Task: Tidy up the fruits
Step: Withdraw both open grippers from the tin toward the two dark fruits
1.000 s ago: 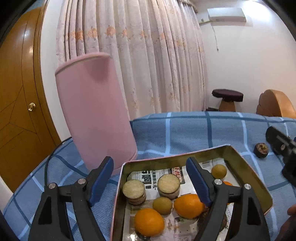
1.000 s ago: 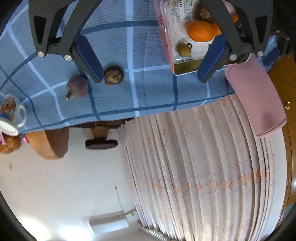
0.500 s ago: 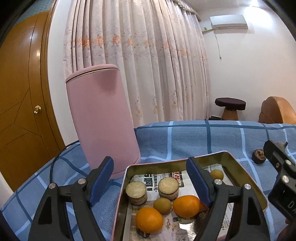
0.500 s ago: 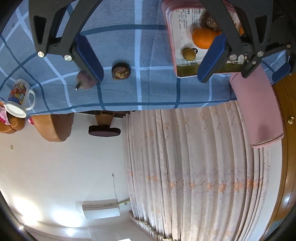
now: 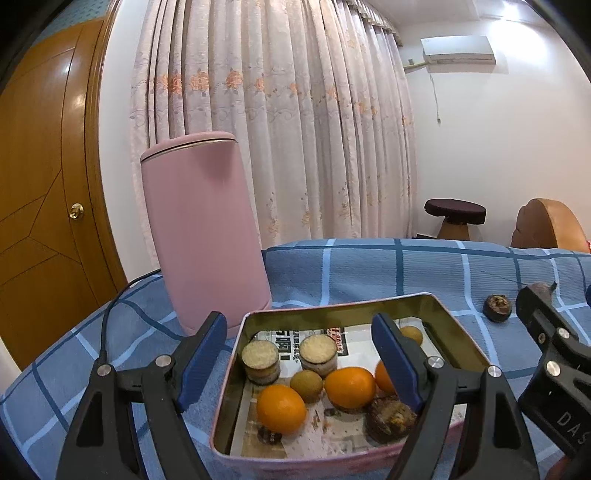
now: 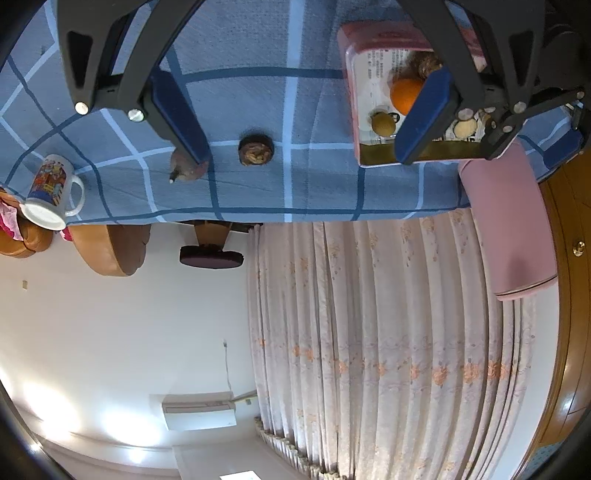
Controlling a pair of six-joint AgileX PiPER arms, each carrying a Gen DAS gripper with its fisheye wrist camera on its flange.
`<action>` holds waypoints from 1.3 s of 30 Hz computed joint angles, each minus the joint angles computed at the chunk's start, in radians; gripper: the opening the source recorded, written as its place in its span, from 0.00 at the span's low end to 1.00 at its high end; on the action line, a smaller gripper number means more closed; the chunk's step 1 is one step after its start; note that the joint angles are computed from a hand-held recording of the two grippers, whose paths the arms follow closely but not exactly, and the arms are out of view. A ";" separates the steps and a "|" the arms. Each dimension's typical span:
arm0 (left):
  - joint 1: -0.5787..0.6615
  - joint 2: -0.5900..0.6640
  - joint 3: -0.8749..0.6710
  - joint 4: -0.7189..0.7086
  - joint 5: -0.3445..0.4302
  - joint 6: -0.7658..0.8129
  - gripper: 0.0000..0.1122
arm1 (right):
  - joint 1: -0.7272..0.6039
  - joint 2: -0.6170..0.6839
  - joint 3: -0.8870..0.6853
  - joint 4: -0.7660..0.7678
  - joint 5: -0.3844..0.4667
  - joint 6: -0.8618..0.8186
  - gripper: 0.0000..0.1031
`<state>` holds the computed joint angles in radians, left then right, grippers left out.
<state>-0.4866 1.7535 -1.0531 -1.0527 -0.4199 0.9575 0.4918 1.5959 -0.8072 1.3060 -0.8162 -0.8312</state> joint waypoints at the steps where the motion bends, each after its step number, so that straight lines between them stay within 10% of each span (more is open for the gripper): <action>1: -0.005 -0.004 0.005 -0.008 -0.007 0.005 0.73 | 0.003 -0.003 0.005 0.001 -0.003 0.000 1.00; 23: -0.130 -0.058 0.075 -0.095 -0.064 0.038 0.73 | -0.025 -0.157 0.163 0.014 0.003 -0.050 1.00; 39: -0.225 -0.008 -0.004 -0.235 -0.054 0.161 0.73 | -0.318 -0.283 0.252 -0.056 0.166 -0.072 1.00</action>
<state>-0.7113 1.7457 -1.0570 -1.2877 -0.4735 1.1187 0.1734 1.3130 -0.5551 1.2497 -0.6503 -0.9032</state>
